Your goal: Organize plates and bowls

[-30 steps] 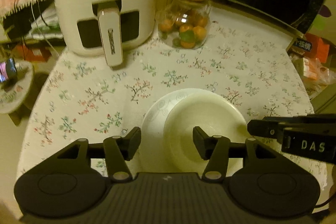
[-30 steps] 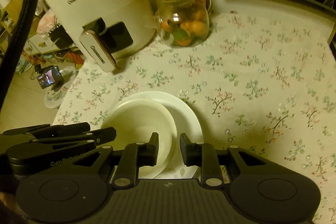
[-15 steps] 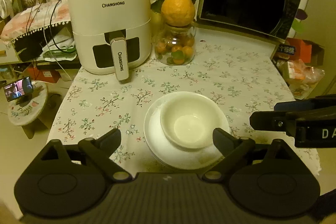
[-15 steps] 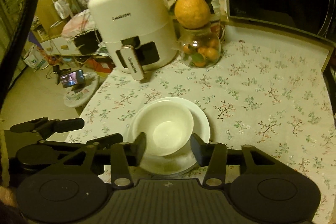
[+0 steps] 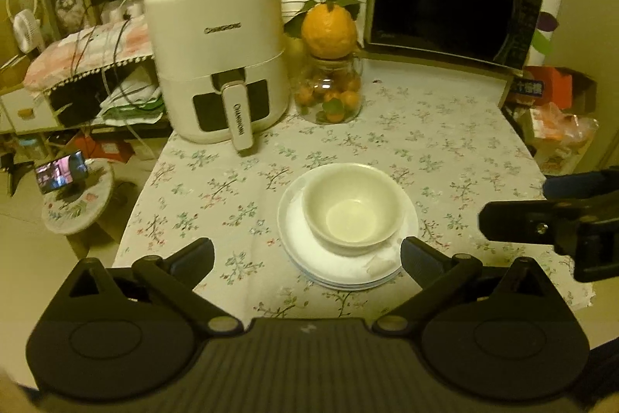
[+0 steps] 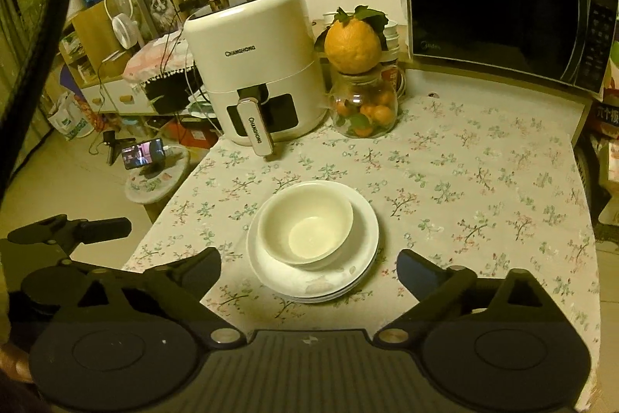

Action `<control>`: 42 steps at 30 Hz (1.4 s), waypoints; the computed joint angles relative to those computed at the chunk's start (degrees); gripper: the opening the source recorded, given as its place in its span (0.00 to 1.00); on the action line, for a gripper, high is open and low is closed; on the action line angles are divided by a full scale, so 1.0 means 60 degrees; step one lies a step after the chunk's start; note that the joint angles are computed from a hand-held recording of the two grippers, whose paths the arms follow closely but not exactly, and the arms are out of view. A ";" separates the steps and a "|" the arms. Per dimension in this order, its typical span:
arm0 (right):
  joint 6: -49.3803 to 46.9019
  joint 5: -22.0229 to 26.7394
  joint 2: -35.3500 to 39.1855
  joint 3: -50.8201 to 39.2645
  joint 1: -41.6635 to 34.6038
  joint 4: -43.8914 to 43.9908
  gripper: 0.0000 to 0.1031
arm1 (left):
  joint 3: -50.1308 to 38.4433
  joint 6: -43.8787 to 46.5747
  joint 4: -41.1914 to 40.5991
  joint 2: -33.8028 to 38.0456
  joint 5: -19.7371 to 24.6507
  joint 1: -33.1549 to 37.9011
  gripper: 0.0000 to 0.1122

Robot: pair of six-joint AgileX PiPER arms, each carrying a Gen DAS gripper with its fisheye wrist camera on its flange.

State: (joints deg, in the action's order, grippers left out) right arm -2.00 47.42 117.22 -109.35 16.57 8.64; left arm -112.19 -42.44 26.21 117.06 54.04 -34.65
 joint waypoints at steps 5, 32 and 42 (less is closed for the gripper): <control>0.0245 -0.0155 -0.0114 0.0303 0.0056 -0.0173 0.95 | 0.0374 -0.0344 0.0382 -0.0136 -0.0108 -0.0048 0.92; 0.1442 -0.0790 -0.0085 0.0776 0.0397 -0.1394 0.96 | 0.0543 -0.0315 -0.0029 -0.0309 -0.0422 0.0252 0.92; 0.1427 -0.0768 -0.0114 0.0823 0.0397 -0.1342 0.96 | 0.0510 -0.0041 -0.0378 -0.0308 -0.0409 0.0329 0.92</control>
